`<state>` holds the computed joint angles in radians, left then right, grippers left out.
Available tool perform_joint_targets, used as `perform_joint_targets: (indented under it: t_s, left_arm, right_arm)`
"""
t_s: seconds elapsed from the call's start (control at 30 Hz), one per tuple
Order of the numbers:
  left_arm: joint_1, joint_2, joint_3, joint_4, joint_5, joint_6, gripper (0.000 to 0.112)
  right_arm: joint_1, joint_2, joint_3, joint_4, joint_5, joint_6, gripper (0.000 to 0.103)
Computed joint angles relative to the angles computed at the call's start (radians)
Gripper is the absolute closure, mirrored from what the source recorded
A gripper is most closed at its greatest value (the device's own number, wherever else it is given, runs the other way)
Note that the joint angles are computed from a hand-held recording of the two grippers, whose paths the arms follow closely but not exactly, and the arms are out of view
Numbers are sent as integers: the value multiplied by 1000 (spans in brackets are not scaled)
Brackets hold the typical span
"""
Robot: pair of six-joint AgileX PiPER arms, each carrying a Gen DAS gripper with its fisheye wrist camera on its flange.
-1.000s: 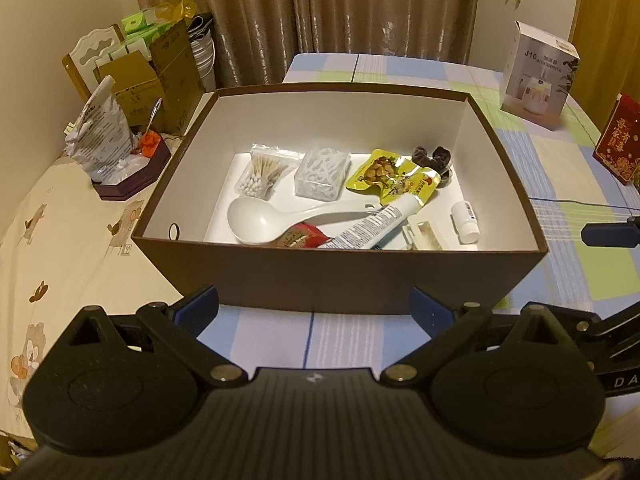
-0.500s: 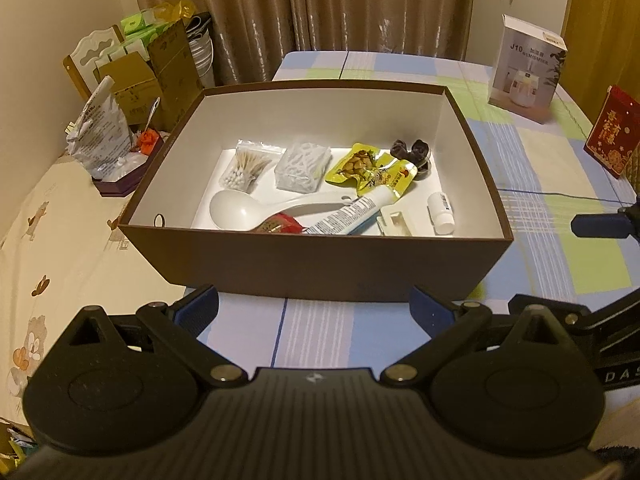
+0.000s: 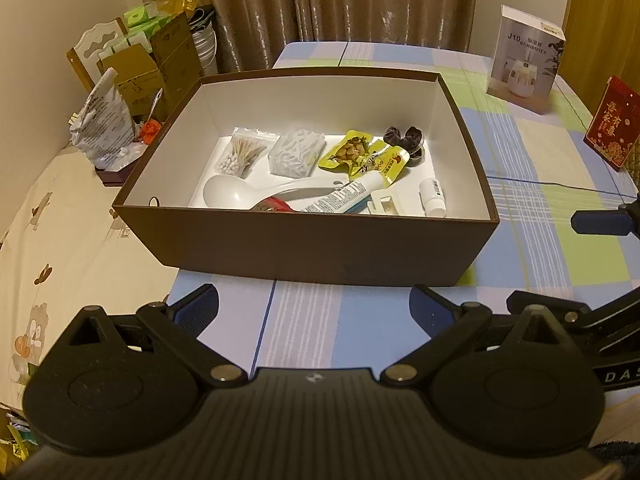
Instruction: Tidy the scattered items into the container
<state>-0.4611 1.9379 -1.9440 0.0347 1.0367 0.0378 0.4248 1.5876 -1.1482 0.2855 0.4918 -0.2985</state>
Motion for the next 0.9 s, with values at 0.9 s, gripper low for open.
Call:
perform_joint_targets:
  t_s: [0.9]
  left_arm:
    - [-85,-74,115,139,-39,-178,12]
  right_arm:
    - [-70,-70,81,168,27,-232,2]
